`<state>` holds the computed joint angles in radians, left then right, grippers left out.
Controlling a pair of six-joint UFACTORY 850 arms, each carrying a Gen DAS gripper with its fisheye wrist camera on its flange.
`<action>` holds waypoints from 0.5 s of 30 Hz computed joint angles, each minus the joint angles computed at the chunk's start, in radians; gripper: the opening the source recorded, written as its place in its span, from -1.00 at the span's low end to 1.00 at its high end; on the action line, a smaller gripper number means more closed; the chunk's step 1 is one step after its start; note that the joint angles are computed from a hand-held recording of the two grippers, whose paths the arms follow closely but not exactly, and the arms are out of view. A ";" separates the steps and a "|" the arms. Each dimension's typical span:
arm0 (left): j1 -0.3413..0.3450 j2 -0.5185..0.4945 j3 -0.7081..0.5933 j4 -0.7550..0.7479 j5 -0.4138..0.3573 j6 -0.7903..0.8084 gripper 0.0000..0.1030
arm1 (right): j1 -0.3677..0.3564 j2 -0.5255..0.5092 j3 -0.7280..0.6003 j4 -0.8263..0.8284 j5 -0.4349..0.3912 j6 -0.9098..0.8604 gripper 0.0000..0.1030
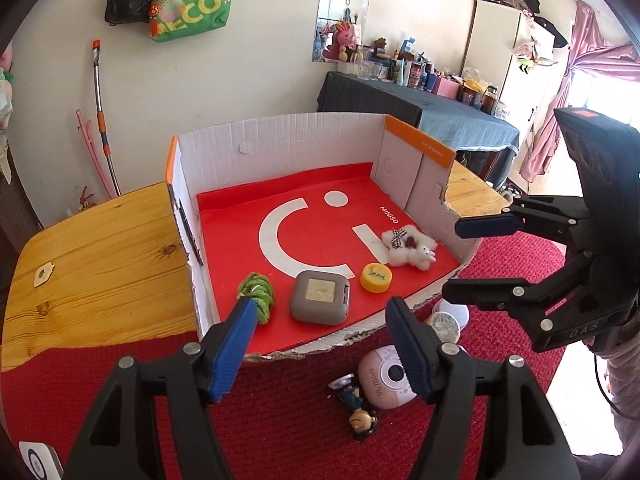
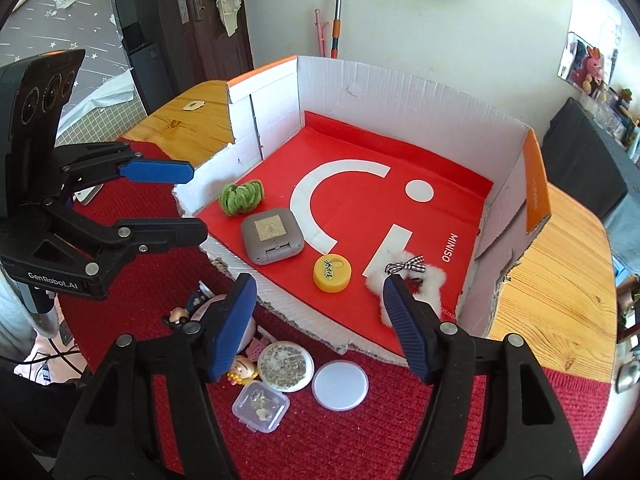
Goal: Organize objects
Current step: 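Withdraw both tools from the box toward the remaining items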
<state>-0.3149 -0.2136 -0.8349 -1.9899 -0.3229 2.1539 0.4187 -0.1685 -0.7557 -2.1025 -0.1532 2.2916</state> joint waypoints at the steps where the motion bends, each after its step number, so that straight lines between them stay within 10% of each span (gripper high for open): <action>1: 0.000 0.015 0.017 -0.049 -0.004 0.044 0.41 | 0.007 0.015 0.012 -0.010 -0.010 0.018 0.34; 15: -0.025 0.186 0.225 -0.576 -0.126 0.470 0.74 | 0.149 0.181 0.183 -0.008 -0.286 0.197 0.69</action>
